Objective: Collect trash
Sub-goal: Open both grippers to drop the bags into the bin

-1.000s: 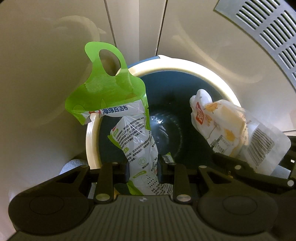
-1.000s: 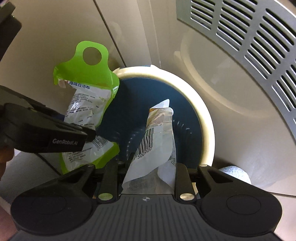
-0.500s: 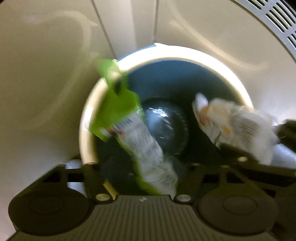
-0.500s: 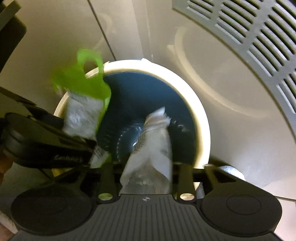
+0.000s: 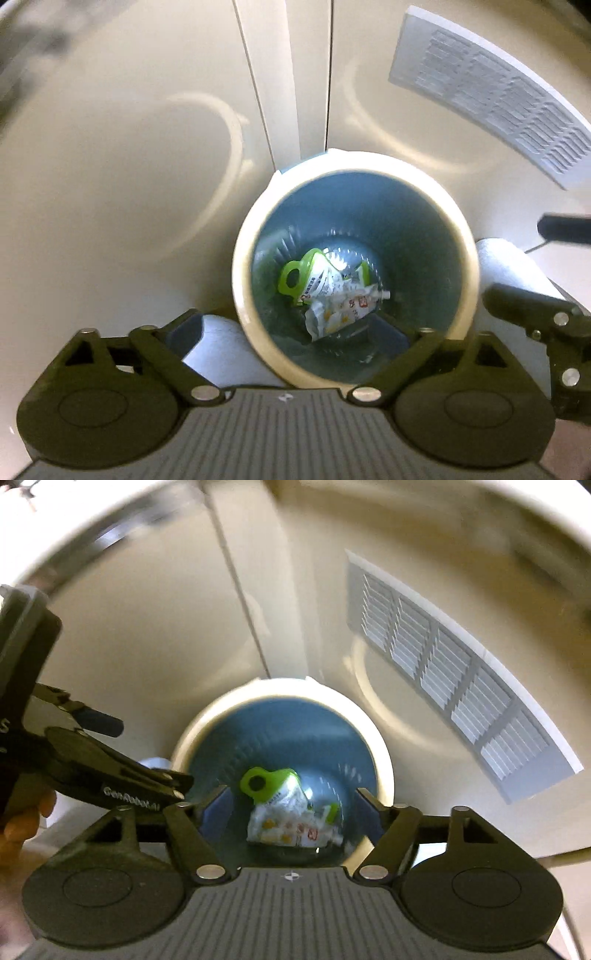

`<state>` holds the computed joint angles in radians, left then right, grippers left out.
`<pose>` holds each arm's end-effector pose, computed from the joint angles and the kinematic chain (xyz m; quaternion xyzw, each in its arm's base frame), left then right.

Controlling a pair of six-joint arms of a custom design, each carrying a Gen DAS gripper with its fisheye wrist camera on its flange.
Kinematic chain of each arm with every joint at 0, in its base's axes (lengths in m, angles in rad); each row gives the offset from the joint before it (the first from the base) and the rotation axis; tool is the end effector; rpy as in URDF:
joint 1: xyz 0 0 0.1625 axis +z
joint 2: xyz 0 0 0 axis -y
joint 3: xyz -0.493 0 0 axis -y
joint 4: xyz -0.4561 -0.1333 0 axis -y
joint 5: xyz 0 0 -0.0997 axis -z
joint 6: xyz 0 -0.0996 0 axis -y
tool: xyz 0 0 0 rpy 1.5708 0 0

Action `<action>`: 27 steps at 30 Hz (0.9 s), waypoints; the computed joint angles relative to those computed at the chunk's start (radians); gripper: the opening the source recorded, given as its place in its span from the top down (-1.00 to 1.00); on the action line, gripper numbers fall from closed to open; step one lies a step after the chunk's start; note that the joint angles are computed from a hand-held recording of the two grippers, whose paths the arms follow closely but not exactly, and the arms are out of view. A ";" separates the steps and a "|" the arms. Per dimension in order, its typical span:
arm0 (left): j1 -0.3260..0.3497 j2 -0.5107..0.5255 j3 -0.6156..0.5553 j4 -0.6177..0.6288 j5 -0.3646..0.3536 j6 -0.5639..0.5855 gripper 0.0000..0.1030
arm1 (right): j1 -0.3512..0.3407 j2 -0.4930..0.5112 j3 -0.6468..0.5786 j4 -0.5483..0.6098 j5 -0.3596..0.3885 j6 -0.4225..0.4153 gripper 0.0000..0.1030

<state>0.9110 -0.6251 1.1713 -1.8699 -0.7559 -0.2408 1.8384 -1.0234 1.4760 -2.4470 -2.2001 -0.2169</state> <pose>-0.3704 -0.8131 0.1234 0.2373 0.8811 -0.0693 0.4033 0.2811 -0.7429 0.3516 0.1599 -0.9181 0.2075 0.2974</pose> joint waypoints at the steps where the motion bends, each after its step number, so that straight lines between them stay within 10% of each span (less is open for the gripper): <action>1: -0.010 -0.021 0.030 -0.038 0.008 0.012 -1.00 | 0.008 -0.009 0.016 -0.019 -0.002 -0.021 -0.56; 27: -0.079 -0.132 0.289 -0.345 0.111 0.148 -0.99 | 0.031 -0.074 0.174 -0.253 -0.039 -0.160 -0.63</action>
<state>0.8318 -0.7572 1.4606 -2.2150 -0.6444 -0.0925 1.8692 -1.0976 1.6503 -2.6996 -2.2387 -0.3770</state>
